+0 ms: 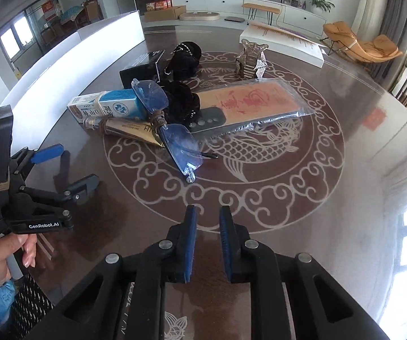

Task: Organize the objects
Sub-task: 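Lift the safety glasses off the table with the right tool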

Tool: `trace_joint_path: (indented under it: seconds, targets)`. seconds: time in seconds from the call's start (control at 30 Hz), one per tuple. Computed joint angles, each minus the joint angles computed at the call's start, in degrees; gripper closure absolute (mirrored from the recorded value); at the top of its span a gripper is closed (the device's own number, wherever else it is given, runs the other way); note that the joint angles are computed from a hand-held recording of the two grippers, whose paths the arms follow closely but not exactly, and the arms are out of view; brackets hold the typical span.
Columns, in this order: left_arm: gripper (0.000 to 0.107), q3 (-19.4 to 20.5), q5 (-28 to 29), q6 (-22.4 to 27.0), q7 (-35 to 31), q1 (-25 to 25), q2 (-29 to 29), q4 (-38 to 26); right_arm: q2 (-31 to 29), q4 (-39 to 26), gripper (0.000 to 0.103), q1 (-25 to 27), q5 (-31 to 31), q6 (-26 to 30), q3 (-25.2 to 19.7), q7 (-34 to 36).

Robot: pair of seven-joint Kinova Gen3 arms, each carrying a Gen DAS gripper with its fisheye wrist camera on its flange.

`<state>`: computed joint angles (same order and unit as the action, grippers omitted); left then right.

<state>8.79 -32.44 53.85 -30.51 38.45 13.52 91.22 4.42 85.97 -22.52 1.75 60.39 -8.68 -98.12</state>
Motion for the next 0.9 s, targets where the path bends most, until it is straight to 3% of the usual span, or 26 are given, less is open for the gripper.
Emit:
trace_joint_path:
  seconds: [0.03, 0.07, 0.1, 0.13, 0.23, 0.37, 0.43, 0.47, 0.7, 0.8, 0.9]
  targets:
    - [0.004, 0.00, 0.01, -0.05, -0.01, -0.02, 0.00, 0.04, -0.40, 0.53, 0.073, 0.44, -0.27, -1.25, -0.34, 0.49]
    - [0.004, 0.00, 0.01, -0.05, -0.01, -0.02, 0.00, 0.04, -0.52, 0.82, 0.049, -0.19, 0.39, -2.79, -0.26, 0.64]
    - [0.004, 0.01, 0.03, -0.08, -0.05, -0.04, -0.02, 0.06, -0.71, 1.35, 0.031, -0.83, 1.83, -4.97, -0.65, 0.35]
    - [0.004, 0.01, 0.03, -0.08, -0.05, -0.05, -0.02, 0.06, -0.60, 1.53, 0.030, -0.97, 3.15, -6.87, -1.57, 0.54]
    - [0.004, 0.01, 0.01, -0.10, -0.02, -0.04, -0.02, 0.08, 3.62, -2.42, 0.030, -3.67, 5.62, -8.49, -2.01, 4.07]
    - [0.004, 0.01, 0.01, -0.12, 0.02, -0.03, -0.02, 0.10, 12.09, -11.43, 0.030, -8.30, 9.85, -2.96, -1.09, 7.31]
    - [0.004, 0.01, 0.01, -0.12, 0.02, -0.03, -0.02, 0.10, 14.31, -14.00, 0.056, -8.83, 8.64, -0.39, -0.41, 8.16]
    - [0.004, 0.03, 0.02, -0.16, 0.07, 0.00, -0.09, 0.19, 14.25, -14.03, 0.077, -9.16, 7.71, 0.09, 0.51, 7.80]
    - [0.004, 0.06, -0.01, -0.21, 0.13, -0.04, -0.12, 0.25, 4.35, -4.03, 0.081, -2.21, -2.29, 0.43, 0.88, 3.48]
    - [0.004, 0.06, -0.05, -0.17, 0.10, -0.04, -0.09, 0.23, 0.85, 0.08, 0.081, -0.77, -1.61, 2.13, 1.62, -0.66]
    - [0.004, 0.05, -0.04, -0.25, 0.09, -0.07, -0.12, 0.29, -1.65, 4.34, 0.078, 0.78, -1.13, 0.00, 1.53, -3.32]
